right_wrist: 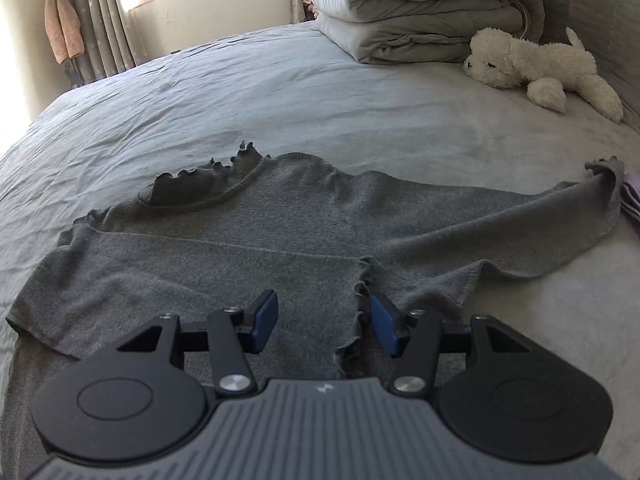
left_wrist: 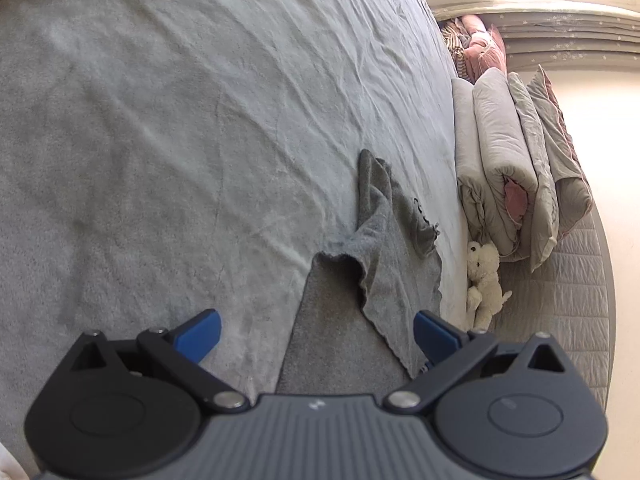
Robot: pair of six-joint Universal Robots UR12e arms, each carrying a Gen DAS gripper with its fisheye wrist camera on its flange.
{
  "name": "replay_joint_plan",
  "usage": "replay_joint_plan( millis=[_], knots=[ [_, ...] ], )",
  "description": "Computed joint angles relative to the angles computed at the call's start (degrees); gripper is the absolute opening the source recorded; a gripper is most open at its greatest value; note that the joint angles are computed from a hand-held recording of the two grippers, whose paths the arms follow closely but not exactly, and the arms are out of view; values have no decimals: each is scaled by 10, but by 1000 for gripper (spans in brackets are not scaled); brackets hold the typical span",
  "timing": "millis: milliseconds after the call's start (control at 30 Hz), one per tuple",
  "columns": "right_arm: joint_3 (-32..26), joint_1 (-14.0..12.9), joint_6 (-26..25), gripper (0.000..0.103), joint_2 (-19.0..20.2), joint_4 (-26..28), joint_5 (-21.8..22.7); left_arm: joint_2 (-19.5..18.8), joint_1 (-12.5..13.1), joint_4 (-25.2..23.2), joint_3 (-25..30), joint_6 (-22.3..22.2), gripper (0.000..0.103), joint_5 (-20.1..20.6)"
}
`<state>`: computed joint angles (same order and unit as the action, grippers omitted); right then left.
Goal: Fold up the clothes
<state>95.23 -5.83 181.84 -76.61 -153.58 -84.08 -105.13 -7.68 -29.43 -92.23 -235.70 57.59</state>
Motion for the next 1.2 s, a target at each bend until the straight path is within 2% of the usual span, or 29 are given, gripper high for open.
replay_joint_plan(
  millis=[33, 67, 133, 200, 267, 367, 433, 500, 533, 600, 667, 733, 800, 933, 1000, 1067, 1100, 1167, 1200],
  knots=[
    [-2, 1, 0, 42, 2, 1, -3, 0, -2, -3, 1, 8, 103, 5],
    [-4, 2, -2, 37, 4, 6, -5, 0, -4, -6, 3, 16, 103, 9],
    [-4, 6, -19, 9, 7, 4, -15, -1, -5, -7, 4, 26, 103, 13],
    [-2, 10, -37, 3, 5, -4, -32, -1, -4, -4, 2, 29, 103, 11],
    [4, 10, -33, 3, -1, -30, -47, -2, -3, 2, 0, 22, 103, 9],
    [16, 0, -24, 3, -17, -74, -32, -1, -3, 6, 0, 17, 103, 14],
    [14, 1, -28, 3, -17, -84, -61, -1, -3, 4, 0, 19, 103, 15],
    [7, 1, -19, 3, -13, -72, -84, -1, -4, 2, 1, 21, 103, 17],
    [1, -2, -12, 3, -11, -46, -76, -1, -4, 2, 1, 22, 103, 17],
    [-7, -3, -31, 3, -5, 1, -62, -1, -4, 0, 1, 25, 103, 18],
    [-5, 10, -58, 5, -1, -2, -97, 0, -4, 1, 1, 23, 103, 17],
    [-3, 21, -64, 14, 3, -22, -134, 0, -3, 2, 0, 20, 103, 16],
    [-4, 28, -65, 14, 3, -41, -143, 0, -3, 3, 0, 17, 103, 16],
    [-4, 45, -118, 14, -2, -69, -96, 1, -1, 8, -2, 10, 103, 16],
    [-3, 49, -133, 14, -8, -54, -23, 2, -1, 11, -3, 6, 103, 18],
    [-3, 50, -156, 14, -14, -15, 81, 3, 0, 13, -4, 3, 103, 21],
    [-2, 54, -176, 14, -15, 0, 116, 4, 1, 14, -5, 1, 103, 21],
    [6, 75, -250, 14, -16, -1, 136, 5, 2, 18, -7, -3, 103, 22],
    [12, 88, -286, 16, -14, -16, 125, 6, 2, 20, -8, -5, 103, 22]
  ],
)
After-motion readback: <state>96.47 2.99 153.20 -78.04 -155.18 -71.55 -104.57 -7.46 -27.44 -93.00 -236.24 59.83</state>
